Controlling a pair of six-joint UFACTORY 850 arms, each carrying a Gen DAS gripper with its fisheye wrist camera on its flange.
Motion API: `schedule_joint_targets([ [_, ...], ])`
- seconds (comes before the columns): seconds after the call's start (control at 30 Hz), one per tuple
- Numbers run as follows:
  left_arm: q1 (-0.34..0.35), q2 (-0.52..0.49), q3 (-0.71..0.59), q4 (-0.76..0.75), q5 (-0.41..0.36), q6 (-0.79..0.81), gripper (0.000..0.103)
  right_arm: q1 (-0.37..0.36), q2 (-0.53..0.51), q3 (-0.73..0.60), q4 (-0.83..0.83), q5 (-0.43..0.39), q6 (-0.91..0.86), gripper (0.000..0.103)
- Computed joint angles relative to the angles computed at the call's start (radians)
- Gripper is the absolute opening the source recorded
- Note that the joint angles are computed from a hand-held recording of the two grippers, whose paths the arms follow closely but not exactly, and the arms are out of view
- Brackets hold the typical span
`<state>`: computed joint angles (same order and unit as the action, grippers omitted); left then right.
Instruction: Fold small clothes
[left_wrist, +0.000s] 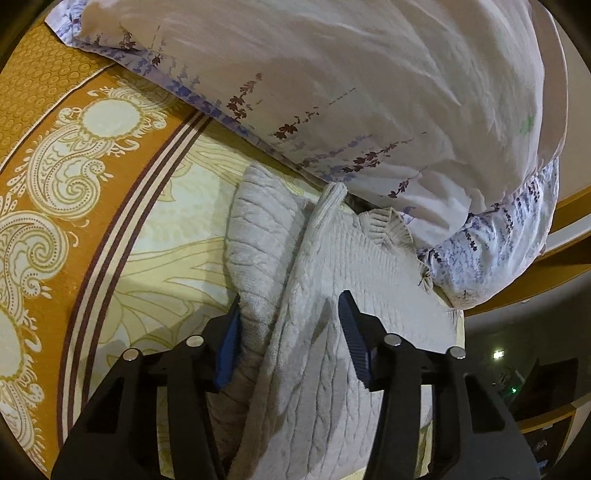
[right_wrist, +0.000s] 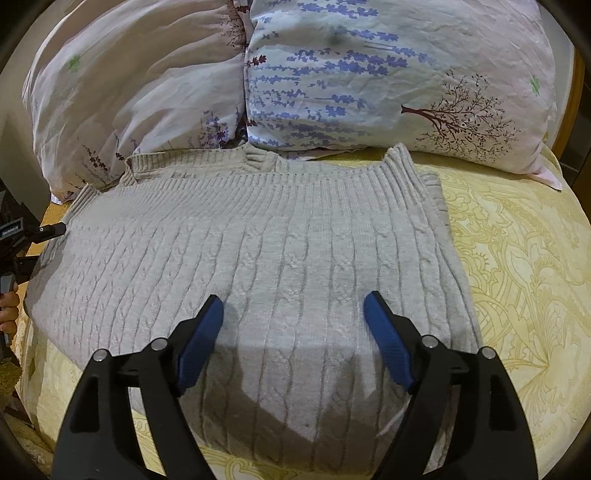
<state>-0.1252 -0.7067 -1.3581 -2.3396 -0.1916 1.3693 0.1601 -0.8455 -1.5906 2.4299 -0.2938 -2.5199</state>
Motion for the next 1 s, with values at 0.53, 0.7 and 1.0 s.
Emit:
schedule_joint_targets([
  [0.53, -0.046, 0.007, -0.111, 0.106, 0.036, -0.060, 0.019, -0.030, 0.024, -0.005, -0.341, -0.117, 0.430, 0.080],
  [0.7, -0.079, -0.062, -0.262, 0.410, 0.013, -0.309, 0.018, -0.029, 0.036, -0.008, -0.415, -0.187, 0.476, 0.080],
  [1.0, -0.125, -0.248, -0.587, 1.030, -0.071, -0.884, 0.017, -0.047, 0.039, 0.000, -0.433, -0.206, 0.511, 0.080],
])
